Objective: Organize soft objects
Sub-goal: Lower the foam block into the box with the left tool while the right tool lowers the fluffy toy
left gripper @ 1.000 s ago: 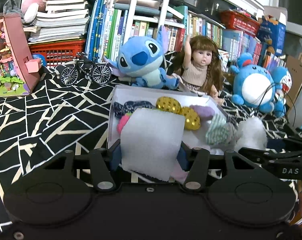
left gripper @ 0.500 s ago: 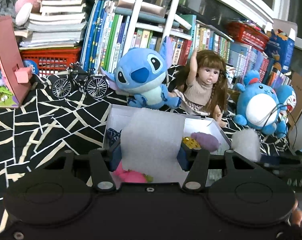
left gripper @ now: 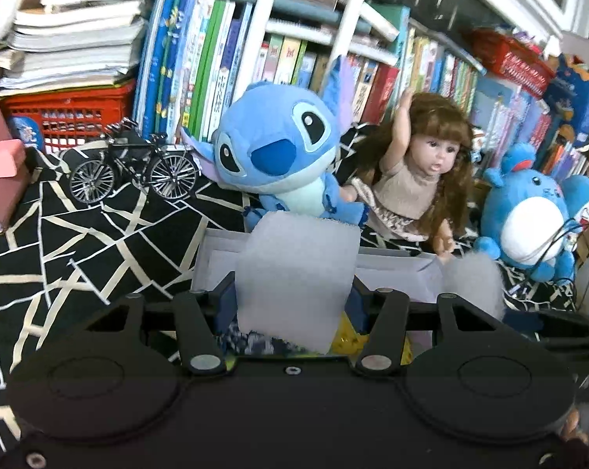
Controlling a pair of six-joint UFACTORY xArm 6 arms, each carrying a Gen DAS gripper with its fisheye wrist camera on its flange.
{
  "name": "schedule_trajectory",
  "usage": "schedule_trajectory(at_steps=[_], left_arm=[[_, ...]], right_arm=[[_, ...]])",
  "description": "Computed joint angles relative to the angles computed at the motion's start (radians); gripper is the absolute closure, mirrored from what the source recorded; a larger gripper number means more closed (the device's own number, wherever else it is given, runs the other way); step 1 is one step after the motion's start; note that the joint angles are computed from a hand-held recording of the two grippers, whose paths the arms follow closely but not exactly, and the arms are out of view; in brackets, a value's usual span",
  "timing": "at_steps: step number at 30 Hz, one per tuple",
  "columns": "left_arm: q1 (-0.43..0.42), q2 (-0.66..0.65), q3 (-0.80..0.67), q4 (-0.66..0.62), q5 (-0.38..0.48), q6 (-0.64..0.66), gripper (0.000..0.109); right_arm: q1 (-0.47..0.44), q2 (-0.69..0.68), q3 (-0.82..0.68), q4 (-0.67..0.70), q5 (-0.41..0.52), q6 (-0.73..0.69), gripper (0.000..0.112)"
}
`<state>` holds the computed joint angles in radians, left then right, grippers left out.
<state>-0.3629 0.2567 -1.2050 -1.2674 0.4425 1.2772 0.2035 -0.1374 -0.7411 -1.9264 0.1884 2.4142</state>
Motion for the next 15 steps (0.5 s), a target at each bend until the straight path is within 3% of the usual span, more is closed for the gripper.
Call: schedule_trajectory(at_steps=[6, 11, 15], left_arm=[[-0.028, 0.132, -0.139, 0.283, -0.013, -0.28, 0.056], [-0.041, 0.191, -0.189, 0.412, -0.006, -0.376, 0.056], [-0.043, 0.222, -0.213, 0.493, 0.0, -0.421, 0.056]], right_arm=[[-0.102, 0.142, -0.114, 0.267, -0.122, -0.282, 0.036], [-0.114, 0.232, -0.145, 0.538, -0.13, -0.554, 0.036], [-0.115, 0.282, -0.168, 0.603, -0.135, -0.598, 0.036]])
